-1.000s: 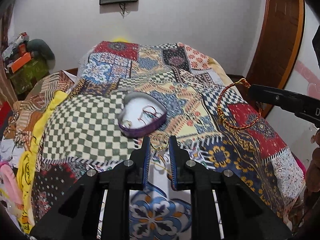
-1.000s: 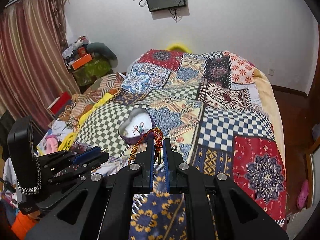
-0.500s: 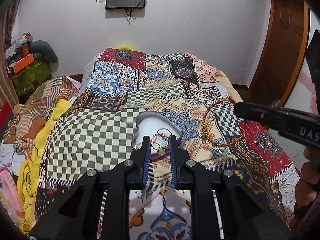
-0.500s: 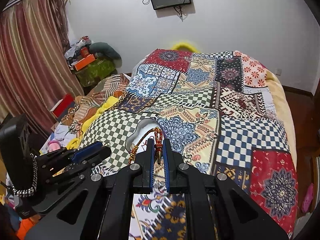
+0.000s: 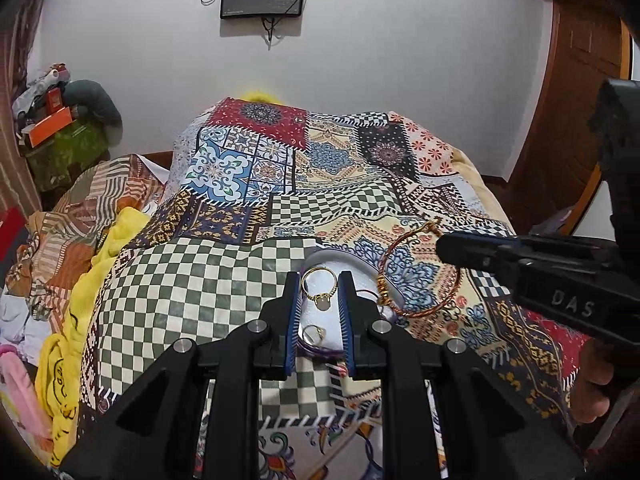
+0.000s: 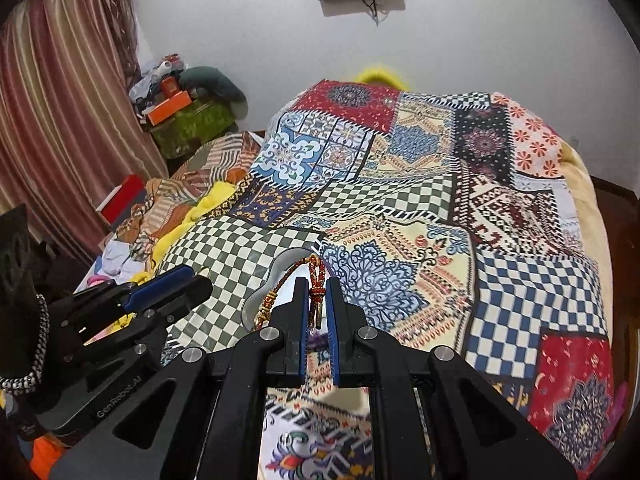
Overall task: Organize jewelry
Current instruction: 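Carry the bangle in the right tool over the tin while the left tool carries the ring there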
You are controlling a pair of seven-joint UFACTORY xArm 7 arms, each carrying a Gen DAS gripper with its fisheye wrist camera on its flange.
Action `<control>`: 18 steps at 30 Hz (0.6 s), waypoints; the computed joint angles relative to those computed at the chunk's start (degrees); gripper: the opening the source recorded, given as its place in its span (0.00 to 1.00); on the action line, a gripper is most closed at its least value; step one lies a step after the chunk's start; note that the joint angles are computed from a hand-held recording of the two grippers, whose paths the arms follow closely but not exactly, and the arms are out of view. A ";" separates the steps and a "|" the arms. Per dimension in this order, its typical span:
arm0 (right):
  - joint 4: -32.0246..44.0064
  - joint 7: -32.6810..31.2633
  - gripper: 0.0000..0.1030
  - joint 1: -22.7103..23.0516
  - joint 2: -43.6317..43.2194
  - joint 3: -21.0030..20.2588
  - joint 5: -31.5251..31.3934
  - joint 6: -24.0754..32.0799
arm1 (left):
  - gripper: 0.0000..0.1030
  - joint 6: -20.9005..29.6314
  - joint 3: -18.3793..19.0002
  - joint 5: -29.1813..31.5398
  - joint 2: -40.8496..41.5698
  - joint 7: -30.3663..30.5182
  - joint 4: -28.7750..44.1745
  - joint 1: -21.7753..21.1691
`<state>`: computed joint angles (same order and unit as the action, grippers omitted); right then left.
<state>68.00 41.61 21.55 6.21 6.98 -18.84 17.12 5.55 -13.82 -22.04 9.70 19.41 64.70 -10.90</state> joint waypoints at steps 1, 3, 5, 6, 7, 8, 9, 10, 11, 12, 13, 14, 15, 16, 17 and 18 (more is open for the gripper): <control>0.93 -1.70 0.07 -0.31 0.96 0.36 1.33 0.35 | 0.17 0.03 0.08 0.11 0.36 -0.09 0.28 -0.01; 3.04 -5.27 0.07 -0.74 2.91 0.91 4.04 1.46 | 0.17 0.31 0.78 1.57 1.47 -1.13 1.24 -0.41; 5.04 -8.31 0.07 -0.85 4.66 1.14 6.22 2.88 | 0.17 0.92 1.92 4.01 2.74 -2.93 2.32 -1.19; 6.34 -10.47 0.07 -1.10 5.77 1.51 7.88 3.84 | 0.17 1.22 2.08 4.82 3.29 -3.50 2.82 -1.24; 7.35 -12.23 0.07 -1.22 6.65 1.73 9.27 4.61 | 0.17 1.53 1.95 5.31 3.85 -3.71 3.29 -1.06; 8.21 -13.51 0.07 -1.16 7.44 1.71 10.16 5.36 | 0.17 1.84 1.68 5.55 4.39 -3.74 3.76 -0.76; 8.88 -14.02 0.07 -0.84 7.99 1.42 10.42 5.93 | 0.17 2.11 1.28 5.53 4.82 -3.60 4.14 -0.34; 9.70 -14.45 0.07 -0.49 8.67 1.07 10.36 6.73 | 0.17 2.55 0.74 5.28 5.29 -3.24 4.57 0.18; 10.56 -14.62 0.07 -0.03 9.38 0.66 10.00 7.61 | 0.17 3.18 0.39 5.14 5.96 -3.01 5.20 0.52; 11.10 -15.04 0.07 0.13 9.79 0.50 10.17 8.16 | 0.17 3.67 0.19 5.11 6.38 -2.87 5.59 0.70; 11.58 -15.52 0.07 0.22 10.21 0.46 10.48 8.71 | 0.17 4.13 0.08 5.12 6.79 -2.81 5.97 0.78; 12.13 -16.10 0.07 0.20 10.62 0.49 10.99 9.20 | 0.17 4.85 0.06 5.24 7.37 -2.77 6.57 0.79; 12.75 -17.13 0.07 -0.08 11.13 0.73 11.91 9.70 | 0.17 5.27 0.01 5.26 7.77 -2.69 7.00 0.84; 13.17 -18.11 0.07 -0.33 11.52 0.94 12.83 10.04 | 0.17 5.86 -0.06 5.27 8.36 -2.60 7.67 0.88; 13.39 -18.54 0.07 -0.32 11.71 0.88 13.27 10.34 | 0.17 6.42 -0.20 5.19 8.81 -2.42 8.16 0.95; 13.54 -18.69 0.07 -0.21 11.82 0.71 13.45 10.57 | 0.17 6.75 -0.18 5.21 9.14 -2.41 8.51 0.88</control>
<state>81.54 22.93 21.34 18.03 7.69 -5.39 27.69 12.30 -14.00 -16.83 18.84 17.00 73.20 -10.02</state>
